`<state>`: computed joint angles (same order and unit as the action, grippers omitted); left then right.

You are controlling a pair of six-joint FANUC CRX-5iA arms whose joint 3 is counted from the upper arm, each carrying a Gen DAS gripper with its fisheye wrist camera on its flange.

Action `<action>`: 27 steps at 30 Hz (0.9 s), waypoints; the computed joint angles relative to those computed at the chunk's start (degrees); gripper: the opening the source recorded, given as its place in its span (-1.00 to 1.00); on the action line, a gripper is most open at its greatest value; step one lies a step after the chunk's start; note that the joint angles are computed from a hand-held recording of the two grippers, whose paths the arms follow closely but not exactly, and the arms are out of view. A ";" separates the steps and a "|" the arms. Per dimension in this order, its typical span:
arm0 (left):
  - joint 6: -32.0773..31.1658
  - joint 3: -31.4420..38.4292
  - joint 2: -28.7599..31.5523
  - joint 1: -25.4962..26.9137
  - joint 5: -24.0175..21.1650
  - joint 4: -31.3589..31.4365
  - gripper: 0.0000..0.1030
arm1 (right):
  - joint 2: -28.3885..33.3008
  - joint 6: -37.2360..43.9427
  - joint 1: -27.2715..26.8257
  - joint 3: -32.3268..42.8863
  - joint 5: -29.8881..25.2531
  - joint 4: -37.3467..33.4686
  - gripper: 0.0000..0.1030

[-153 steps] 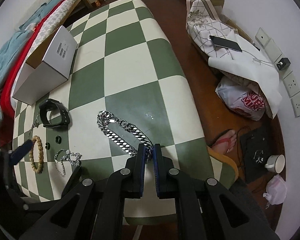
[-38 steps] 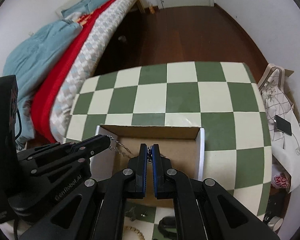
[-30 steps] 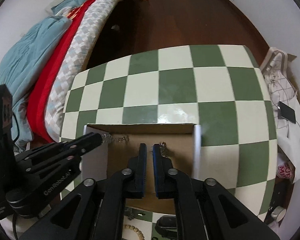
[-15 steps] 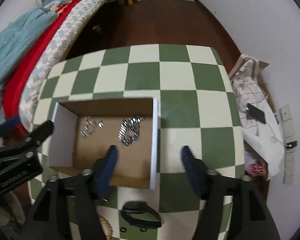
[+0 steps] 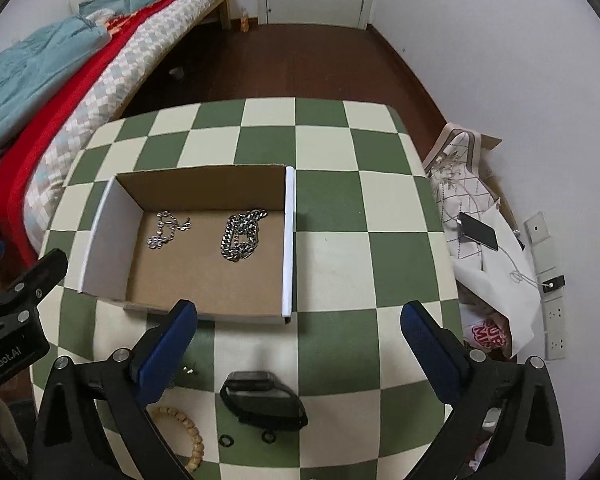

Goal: Organize jewelry
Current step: 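Lift both grippers out of the box toward the remaining jewelry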

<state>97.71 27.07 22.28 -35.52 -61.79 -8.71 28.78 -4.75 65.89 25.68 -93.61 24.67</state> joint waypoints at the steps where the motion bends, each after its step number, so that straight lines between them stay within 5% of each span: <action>1: 0.07 -0.54 -0.62 -0.02 0.35 -0.18 1.00 | -0.03 -0.44 0.57 0.10 -0.33 0.72 0.99; 15: 1.43 -10.29 -12.35 -0.11 5.36 -1.52 1.00 | 2.29 -3.03 7.77 6.95 -8.59 10.03 0.99; 21: 5.70 -12.36 -14.13 -2.24 4.72 -8.36 1.00 | 1.48 -6.11 9.93 6.71 -8.67 11.04 0.99; 27: 9.29 -14.38 -12.43 -5.28 2.11 -15.87 1.00 | -2.01 -12.77 10.77 -1.47 -4.39 5.35 0.99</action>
<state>107.01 12.69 9.85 -40.80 -59.68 -24.57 26.78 -17.52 76.66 24.21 -98.00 30.02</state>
